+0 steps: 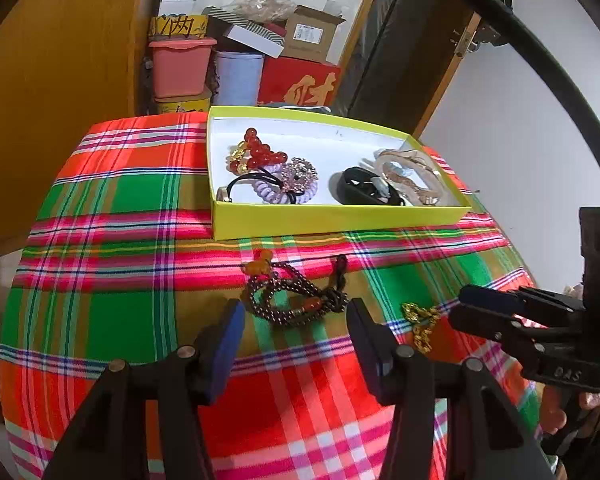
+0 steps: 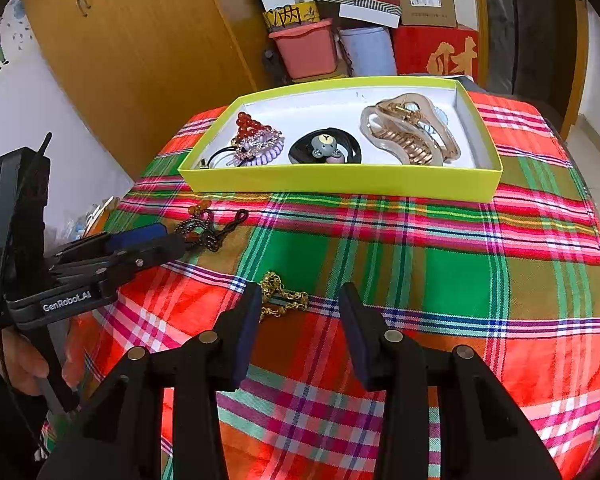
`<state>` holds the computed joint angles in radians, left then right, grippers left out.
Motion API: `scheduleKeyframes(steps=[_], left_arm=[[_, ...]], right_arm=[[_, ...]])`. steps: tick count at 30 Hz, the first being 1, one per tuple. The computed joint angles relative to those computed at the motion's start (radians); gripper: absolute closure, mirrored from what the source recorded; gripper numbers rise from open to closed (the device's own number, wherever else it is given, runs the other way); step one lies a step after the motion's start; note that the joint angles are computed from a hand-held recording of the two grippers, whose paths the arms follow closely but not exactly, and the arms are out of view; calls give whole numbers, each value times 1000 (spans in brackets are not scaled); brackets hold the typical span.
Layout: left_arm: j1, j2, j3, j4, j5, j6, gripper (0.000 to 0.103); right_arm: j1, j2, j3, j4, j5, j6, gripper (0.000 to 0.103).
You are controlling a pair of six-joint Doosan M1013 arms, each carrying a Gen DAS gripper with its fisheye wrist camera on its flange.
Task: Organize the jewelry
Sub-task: 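Move the left tool to the beaded necklace while the right tool moves to the gold chain, then grasp the brown beaded necklace with the left tool while the right tool grasps the gold chain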
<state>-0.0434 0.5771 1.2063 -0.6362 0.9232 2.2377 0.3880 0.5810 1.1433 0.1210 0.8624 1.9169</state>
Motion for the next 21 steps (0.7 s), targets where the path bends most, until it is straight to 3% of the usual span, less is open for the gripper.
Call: scheduleKeyframes(steps=[12, 15, 16, 21], left_arm=[[-24, 14, -6, 28, -50, 37, 48], [-21, 15, -8, 37, -52, 35, 71], [-25, 11, -3, 77, -76, 15, 89], [-17, 16, -12, 72, -60, 26, 94]], right_arm=[[-3, 5, 3, 12, 1, -11, 62], [-2, 6, 1, 12, 2, -17, 62], [-2, 7, 0, 13, 2, -19, 62], [1, 15, -10, 22, 7, -28, 62]])
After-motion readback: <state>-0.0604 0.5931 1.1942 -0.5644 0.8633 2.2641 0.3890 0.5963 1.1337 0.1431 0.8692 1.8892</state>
